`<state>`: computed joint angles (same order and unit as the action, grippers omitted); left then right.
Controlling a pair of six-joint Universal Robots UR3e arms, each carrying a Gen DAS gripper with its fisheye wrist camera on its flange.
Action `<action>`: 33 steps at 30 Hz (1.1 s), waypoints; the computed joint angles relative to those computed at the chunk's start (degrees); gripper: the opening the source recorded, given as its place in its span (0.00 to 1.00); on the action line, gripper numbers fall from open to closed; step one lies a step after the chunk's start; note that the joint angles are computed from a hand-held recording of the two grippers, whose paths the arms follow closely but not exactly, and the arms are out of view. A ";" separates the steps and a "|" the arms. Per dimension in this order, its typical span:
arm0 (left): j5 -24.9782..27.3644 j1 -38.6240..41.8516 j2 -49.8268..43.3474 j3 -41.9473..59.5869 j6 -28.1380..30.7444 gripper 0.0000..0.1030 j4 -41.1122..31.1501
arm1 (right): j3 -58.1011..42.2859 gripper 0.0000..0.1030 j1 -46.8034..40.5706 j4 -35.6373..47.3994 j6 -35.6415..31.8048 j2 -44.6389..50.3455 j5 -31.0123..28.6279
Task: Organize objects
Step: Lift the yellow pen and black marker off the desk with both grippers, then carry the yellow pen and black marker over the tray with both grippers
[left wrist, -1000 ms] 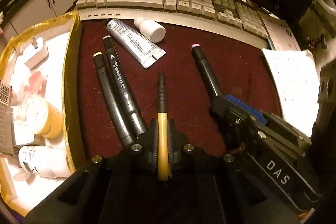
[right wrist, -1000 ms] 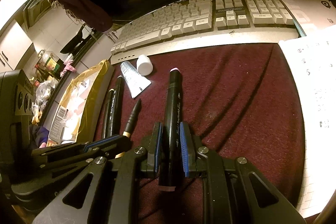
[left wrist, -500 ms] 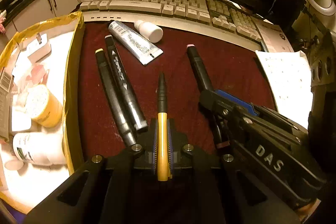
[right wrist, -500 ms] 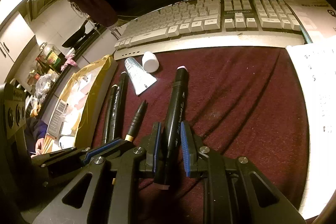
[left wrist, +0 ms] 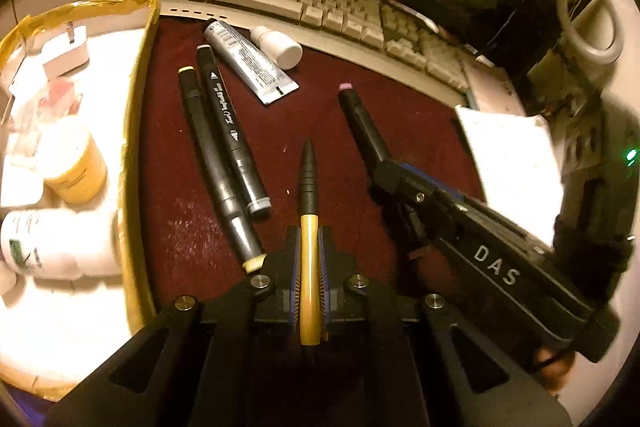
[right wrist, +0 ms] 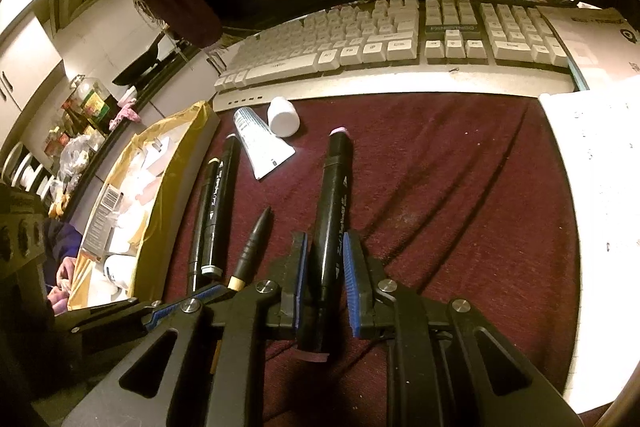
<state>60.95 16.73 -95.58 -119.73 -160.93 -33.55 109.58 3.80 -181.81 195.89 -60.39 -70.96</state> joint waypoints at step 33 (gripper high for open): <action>-7.32 32.16 2.21 13.66 6.37 0.06 -20.97 | -32.46 0.14 13.34 8.40 6.56 15.70 10.32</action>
<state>53.64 48.89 -93.37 -106.06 -154.56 -54.52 77.12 17.14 -173.41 202.45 -44.70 -60.65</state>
